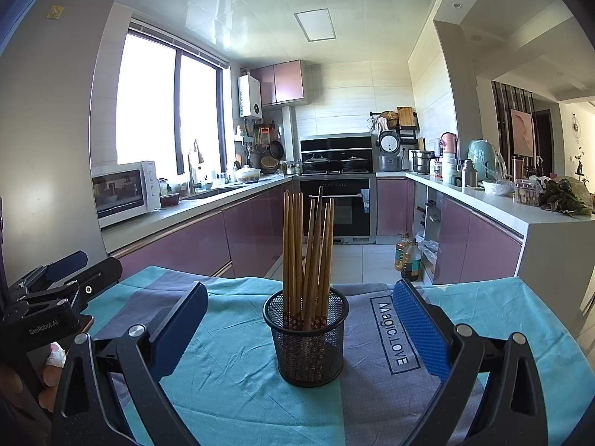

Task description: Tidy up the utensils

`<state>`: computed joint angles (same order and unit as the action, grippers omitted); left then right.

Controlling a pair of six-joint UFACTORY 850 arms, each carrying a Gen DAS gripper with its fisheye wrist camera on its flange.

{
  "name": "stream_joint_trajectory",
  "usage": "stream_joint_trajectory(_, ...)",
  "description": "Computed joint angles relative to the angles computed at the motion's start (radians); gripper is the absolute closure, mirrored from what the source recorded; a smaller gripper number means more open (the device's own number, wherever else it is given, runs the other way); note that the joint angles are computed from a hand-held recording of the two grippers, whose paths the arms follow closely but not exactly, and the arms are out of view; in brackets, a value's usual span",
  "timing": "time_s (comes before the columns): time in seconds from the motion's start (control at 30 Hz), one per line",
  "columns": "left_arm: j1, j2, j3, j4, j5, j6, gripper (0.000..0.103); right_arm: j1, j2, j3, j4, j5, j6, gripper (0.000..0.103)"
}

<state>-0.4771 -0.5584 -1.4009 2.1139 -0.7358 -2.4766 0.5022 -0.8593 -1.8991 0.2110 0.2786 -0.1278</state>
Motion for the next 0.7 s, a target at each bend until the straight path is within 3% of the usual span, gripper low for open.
stream_joint_trajectory(0.7,-0.002,-0.002,-0.003,-0.007,-0.002,0.007,0.006,-0.001,-0.006,-0.008,-0.017,-0.006,0.019,0.006)
